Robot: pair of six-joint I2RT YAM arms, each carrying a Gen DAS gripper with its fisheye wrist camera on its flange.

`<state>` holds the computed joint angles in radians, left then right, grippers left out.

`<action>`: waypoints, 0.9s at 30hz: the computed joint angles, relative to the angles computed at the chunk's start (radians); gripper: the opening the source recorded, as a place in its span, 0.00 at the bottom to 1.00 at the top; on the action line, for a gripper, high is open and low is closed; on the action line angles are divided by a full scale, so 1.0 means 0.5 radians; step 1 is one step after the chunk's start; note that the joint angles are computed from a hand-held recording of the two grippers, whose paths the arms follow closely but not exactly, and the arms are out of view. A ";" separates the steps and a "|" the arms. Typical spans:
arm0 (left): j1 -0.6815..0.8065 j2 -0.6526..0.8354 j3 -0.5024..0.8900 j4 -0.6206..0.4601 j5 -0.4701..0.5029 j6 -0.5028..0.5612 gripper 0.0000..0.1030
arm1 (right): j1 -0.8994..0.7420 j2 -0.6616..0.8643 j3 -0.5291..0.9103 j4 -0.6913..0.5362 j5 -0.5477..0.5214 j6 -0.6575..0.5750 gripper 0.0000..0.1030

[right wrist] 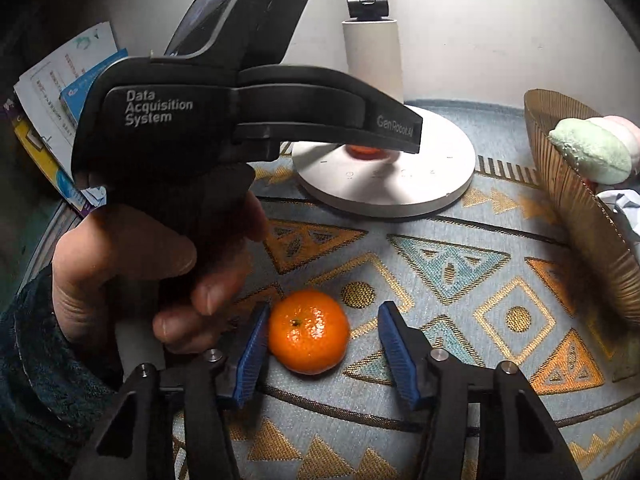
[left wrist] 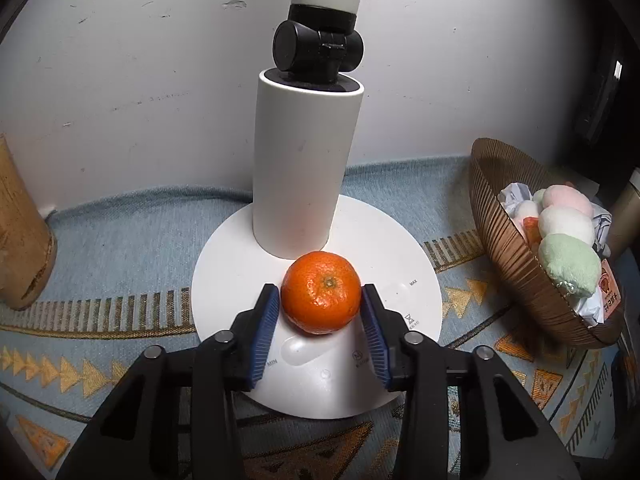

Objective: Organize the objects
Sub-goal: 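Grasp the orange on the lamp base with the left tool while the right tool grasps the rug orange, then carry both oranges over the woven bowl and open both tools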

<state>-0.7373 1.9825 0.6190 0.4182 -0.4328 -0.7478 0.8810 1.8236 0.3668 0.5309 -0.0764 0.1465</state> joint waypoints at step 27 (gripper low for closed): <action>-0.870 -0.278 0.460 -0.994 -0.488 -0.501 0.35 | -1.448 -1.635 -0.478 -1.099 -0.595 -0.790 0.36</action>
